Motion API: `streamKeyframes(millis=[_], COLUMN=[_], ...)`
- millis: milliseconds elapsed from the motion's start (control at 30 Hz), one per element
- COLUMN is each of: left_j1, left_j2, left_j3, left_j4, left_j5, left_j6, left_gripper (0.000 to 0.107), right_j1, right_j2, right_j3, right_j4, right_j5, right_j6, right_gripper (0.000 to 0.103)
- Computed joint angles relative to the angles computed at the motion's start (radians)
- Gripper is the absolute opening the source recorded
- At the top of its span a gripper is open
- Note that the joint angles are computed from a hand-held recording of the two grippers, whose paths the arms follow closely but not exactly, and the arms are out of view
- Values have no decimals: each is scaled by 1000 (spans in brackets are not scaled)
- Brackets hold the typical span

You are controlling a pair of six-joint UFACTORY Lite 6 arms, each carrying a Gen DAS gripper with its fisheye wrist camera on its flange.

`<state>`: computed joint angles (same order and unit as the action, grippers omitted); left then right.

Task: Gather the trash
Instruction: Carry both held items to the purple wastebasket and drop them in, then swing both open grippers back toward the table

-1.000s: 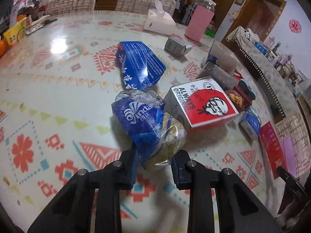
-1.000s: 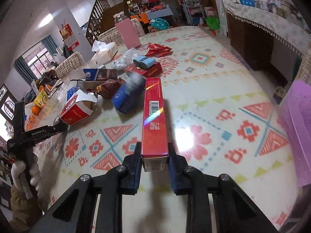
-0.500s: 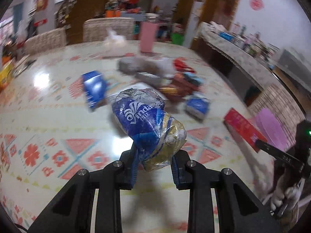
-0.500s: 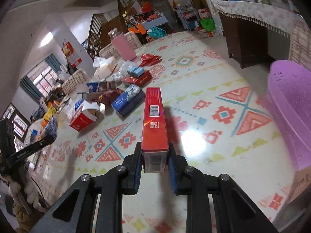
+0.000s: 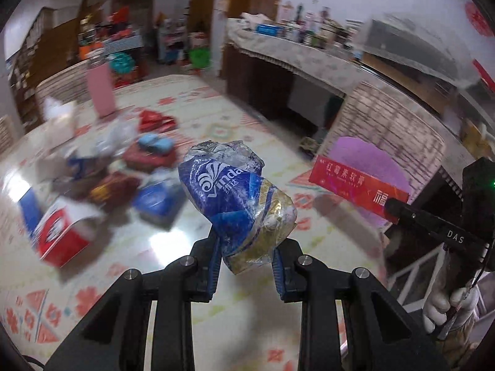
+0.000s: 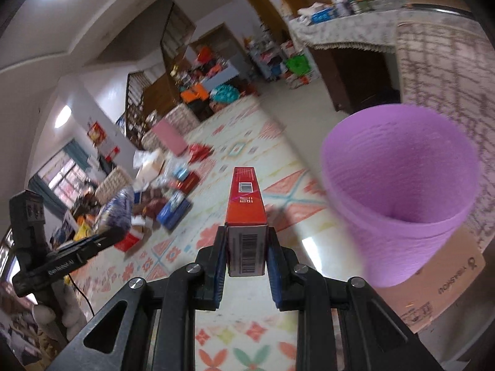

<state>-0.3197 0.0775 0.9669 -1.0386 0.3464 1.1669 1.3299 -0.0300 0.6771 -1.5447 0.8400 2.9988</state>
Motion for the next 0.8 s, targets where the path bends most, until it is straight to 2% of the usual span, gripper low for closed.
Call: streamKeyframes(millis=[133, 367, 467, 633, 733, 800], left_j1=[-133, -334, -399, -474, -485, -473], left_j2=[111, 362, 506, 756, 849, 833], left_j3=[148, 499, 697, 1059, 1196, 1163], left_j4=[108, 313, 400, 565, 628, 591], left_j5=[-4, 60, 117, 227, 265, 253], left_j6=[-165, -441, -551, -740, -833, -814], left_gripper=[27, 27, 27, 30, 43, 58], right_j1=[63, 143, 179, 234, 256, 266], right_j2=[-157, -438, -550, -633, -636, -638], right_j3=[-111, -293, -360, -408, -413, -414], right_j4=[119, 310, 378, 460, 508, 522], right_j5=[110, 269, 322, 393, 434, 451], right_j6=[-56, -137, -153, -157, -144, -141], right_gripper=[25, 26, 26, 28, 30, 44])
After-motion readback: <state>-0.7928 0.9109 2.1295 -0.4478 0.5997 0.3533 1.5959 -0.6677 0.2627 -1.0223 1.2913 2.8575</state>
